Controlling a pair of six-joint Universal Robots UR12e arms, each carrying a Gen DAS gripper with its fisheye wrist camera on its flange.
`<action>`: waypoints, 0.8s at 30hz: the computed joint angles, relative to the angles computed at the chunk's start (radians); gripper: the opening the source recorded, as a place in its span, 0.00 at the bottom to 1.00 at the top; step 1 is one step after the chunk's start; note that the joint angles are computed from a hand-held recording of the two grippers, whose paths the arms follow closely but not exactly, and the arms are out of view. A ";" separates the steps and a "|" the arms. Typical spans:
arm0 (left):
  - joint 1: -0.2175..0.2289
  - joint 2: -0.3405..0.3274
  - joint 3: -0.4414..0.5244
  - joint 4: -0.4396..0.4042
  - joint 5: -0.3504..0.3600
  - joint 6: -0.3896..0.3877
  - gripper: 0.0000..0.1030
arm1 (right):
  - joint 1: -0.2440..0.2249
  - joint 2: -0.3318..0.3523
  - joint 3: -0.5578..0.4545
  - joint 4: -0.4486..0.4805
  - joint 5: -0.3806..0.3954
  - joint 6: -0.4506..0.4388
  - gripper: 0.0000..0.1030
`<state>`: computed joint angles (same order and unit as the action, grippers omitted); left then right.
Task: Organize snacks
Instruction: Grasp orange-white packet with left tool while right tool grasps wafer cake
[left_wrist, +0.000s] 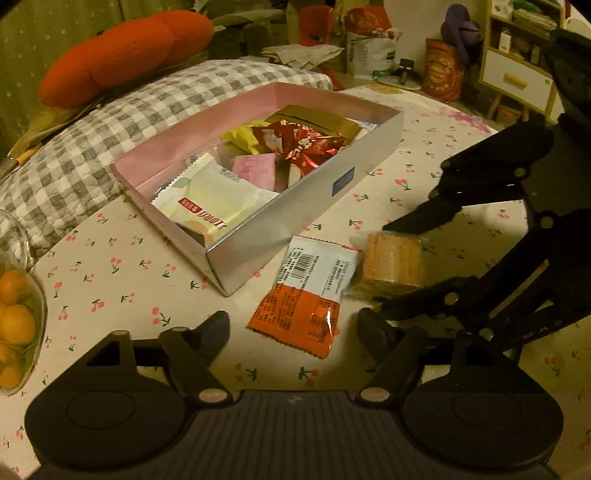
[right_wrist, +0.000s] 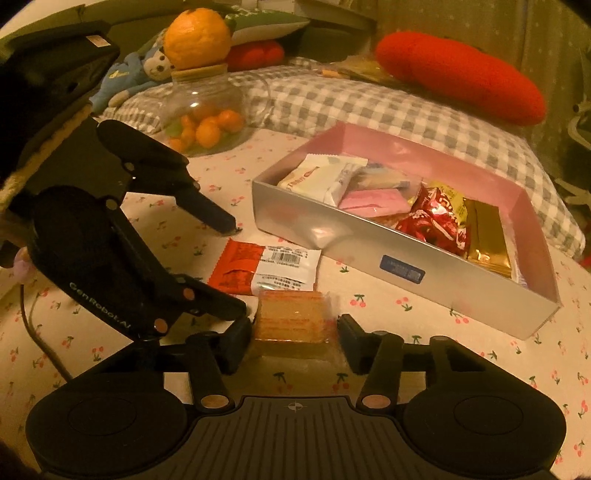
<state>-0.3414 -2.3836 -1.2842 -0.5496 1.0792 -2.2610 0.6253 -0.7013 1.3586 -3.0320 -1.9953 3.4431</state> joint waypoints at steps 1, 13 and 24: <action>-0.001 -0.001 0.000 0.003 0.003 -0.002 0.76 | 0.000 -0.002 0.004 -0.002 0.002 0.001 0.45; -0.003 0.001 -0.006 0.017 0.008 -0.003 0.73 | -0.005 -0.048 0.083 -0.008 -0.033 0.052 0.45; -0.014 -0.001 0.002 0.017 0.015 0.024 0.69 | -0.011 -0.058 0.098 0.010 -0.058 0.116 0.53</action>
<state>-0.3557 -2.3847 -1.2824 -0.5324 1.0944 -2.2373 0.6144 -0.7595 1.4563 -3.0220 -2.0533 3.5592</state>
